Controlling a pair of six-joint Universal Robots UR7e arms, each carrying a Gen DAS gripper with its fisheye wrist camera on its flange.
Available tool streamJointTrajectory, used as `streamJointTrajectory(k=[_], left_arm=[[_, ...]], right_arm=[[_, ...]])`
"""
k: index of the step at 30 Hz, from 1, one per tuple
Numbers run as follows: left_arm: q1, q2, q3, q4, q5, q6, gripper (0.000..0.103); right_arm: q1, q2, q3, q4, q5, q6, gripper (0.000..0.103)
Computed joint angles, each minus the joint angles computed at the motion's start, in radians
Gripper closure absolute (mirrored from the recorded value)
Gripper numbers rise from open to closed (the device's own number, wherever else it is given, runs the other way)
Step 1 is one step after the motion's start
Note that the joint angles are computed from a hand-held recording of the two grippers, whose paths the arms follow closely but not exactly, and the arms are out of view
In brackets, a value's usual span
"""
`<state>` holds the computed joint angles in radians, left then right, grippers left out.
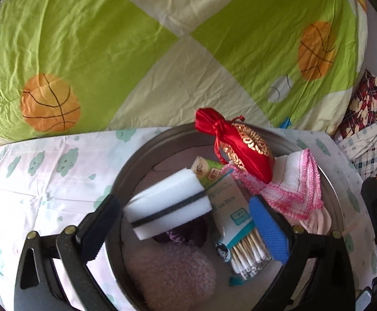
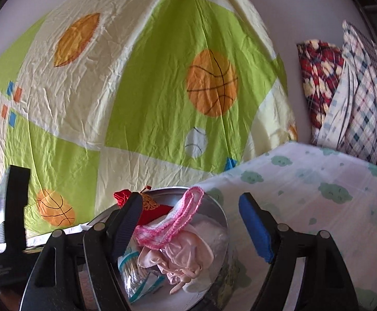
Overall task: Organize soft objects
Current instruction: 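Withdraw both open tools from the tin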
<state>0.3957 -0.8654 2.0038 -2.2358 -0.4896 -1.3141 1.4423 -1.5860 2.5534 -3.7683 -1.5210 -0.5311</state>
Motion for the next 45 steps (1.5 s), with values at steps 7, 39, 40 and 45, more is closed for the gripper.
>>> streamJointTrajectory(k=[7, 39, 40, 45], left_arm=[[-0.100, -0.016, 0.023, 0.514, 0.195, -0.492, 0.000], [-0.256, -0.012, 0.066, 0.872, 0.194, -0.904, 0.000], [-0.257, -0.012, 0.066, 0.880, 0.192, -0.916, 0.000], [-0.259, -0.016, 0.065, 0.903, 0.186, -0.953, 0.000]], right_arm=[[0.015, 0.086, 0.040, -0.233, 0.034, -0.140, 0.025], [-0.024, 0.057, 0.192, -0.456, 0.210, -0.209, 0.017], [-0.027, 0.056, 0.194, -0.459, 0.216, -0.209, 0.017], [-0.032, 0.052, 0.197, -0.461, 0.231, -0.215, 0.016]])
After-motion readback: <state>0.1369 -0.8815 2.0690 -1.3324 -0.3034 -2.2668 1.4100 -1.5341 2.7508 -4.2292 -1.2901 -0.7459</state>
